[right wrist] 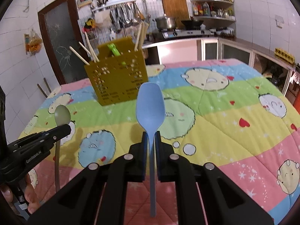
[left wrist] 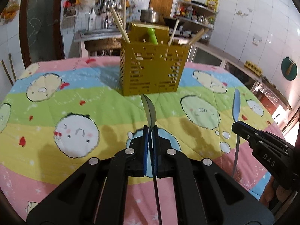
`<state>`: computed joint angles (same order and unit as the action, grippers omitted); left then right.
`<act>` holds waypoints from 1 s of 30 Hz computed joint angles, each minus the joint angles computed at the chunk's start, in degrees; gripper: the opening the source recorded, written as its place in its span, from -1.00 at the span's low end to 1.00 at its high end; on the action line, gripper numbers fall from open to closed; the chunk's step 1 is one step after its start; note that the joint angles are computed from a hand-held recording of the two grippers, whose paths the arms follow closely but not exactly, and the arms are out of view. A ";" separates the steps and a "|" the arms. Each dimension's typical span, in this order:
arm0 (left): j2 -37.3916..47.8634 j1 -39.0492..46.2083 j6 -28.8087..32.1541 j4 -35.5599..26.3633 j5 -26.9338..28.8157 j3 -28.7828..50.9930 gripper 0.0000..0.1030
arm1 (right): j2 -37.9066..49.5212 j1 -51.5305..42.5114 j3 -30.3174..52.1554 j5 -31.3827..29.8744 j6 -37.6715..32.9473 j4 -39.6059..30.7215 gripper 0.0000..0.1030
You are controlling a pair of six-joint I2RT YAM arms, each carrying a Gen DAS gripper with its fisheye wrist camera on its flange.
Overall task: Organize utensils
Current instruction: 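Carry the grey spoon in the left tool over the caddy while the right tool carries the blue spoon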
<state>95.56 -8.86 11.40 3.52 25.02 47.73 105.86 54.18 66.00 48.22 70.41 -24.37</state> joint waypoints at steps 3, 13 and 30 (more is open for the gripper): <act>-0.79 1.26 0.33 0.39 1.10 -0.30 -0.94 | -0.05 0.74 0.79 2.07 -0.62 0.10 -0.84; -0.42 4.26 -0.12 5.47 5.73 -0.95 -0.94 | 0.27 1.16 2.19 5.65 -2.99 1.02 -0.84; -0.98 4.97 -1.39 9.12 8.29 -1.97 -0.94 | 1.76 1.16 3.36 6.61 -4.59 1.81 -0.84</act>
<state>94.58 -3.89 10.00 12.64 33.31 45.76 107.62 55.33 69.36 54.83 65.82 -22.56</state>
